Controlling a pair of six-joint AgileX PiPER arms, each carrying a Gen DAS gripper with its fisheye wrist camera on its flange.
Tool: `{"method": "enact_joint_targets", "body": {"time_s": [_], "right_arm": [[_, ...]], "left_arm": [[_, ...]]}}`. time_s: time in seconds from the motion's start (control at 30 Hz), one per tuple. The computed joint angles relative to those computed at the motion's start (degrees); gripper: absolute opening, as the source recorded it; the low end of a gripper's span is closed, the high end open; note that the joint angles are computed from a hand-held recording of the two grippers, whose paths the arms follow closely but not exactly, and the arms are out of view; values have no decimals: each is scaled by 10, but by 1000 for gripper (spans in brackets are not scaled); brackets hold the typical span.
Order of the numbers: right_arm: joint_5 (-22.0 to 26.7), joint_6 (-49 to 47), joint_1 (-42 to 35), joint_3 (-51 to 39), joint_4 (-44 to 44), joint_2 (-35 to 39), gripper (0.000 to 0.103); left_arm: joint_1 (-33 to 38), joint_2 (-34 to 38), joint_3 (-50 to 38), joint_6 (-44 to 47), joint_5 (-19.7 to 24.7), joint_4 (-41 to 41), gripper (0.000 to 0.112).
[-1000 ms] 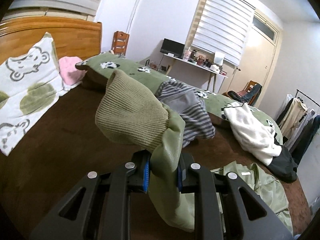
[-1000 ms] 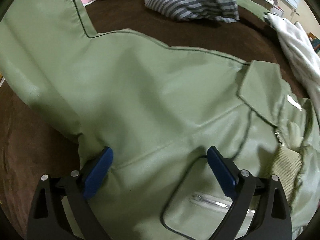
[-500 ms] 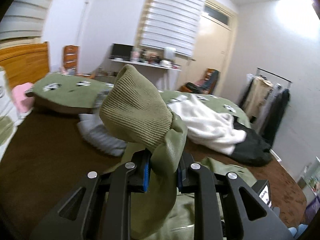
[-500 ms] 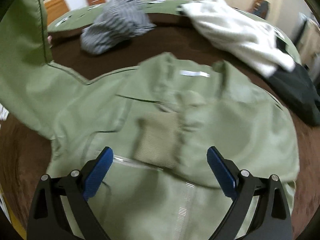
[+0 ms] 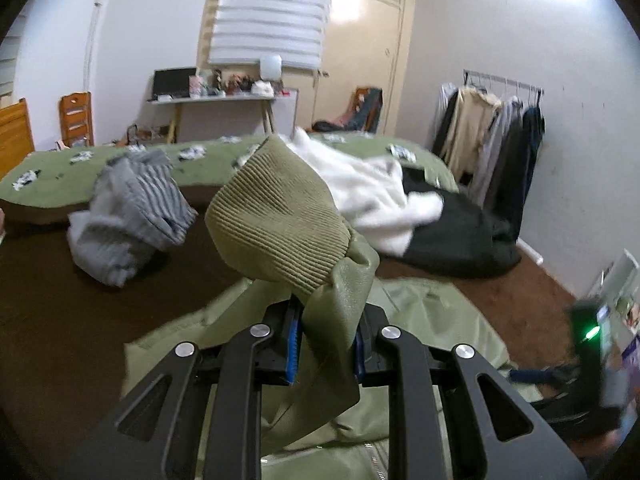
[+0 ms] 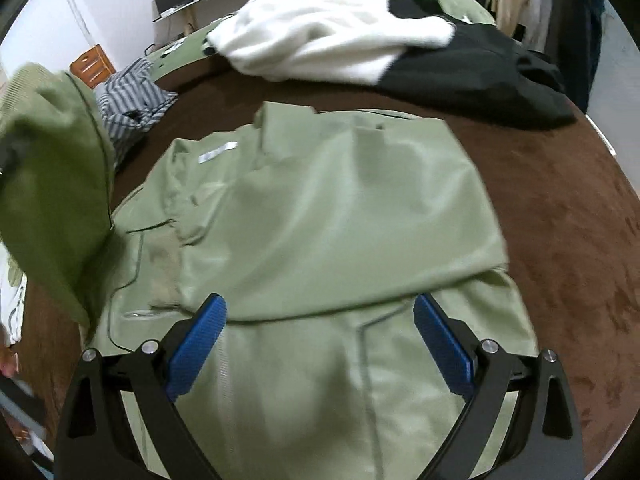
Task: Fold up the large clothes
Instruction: 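Lift the cuff with the left tool and fold it across the jacket front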
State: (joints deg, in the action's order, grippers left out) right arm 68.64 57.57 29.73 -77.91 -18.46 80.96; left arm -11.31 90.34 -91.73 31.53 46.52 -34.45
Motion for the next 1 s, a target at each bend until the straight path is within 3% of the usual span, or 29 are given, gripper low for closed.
{"method": "enact_joint_targets", "body": {"time_s": [0.2,0.4,0.5,0.53,0.57,0.63,0.83,1.0], "right_arm": [[-3,-50,-23,59,3,-42,94],[-20,-68,-31,106,5,-68,94],[-23,-65,-48,119,16,-79,94],[-22,-64,-51,121,19,-82,94],[-20,-61,-54,122,21,-86,94],[-16,-59,-59,124,23,-92,94],[-2,-68,-68,111,28,-99,94],[-26,-95,-77,98,51,-91,94]], "left_arm": [[-94,17,99,-48,-66,71,23],[-124,20,129,-78,-82,105,23],[-127,29,114,-80,-65,115,29],[-128,32,107,-78,-57,117,42],[-127,31,101,-70,-48,112,64],[-132,20,101,-63,-52,113,83],[-121,13,40,-98,23,144,91],[-77,36,-16,-137,99,179,92]]}}
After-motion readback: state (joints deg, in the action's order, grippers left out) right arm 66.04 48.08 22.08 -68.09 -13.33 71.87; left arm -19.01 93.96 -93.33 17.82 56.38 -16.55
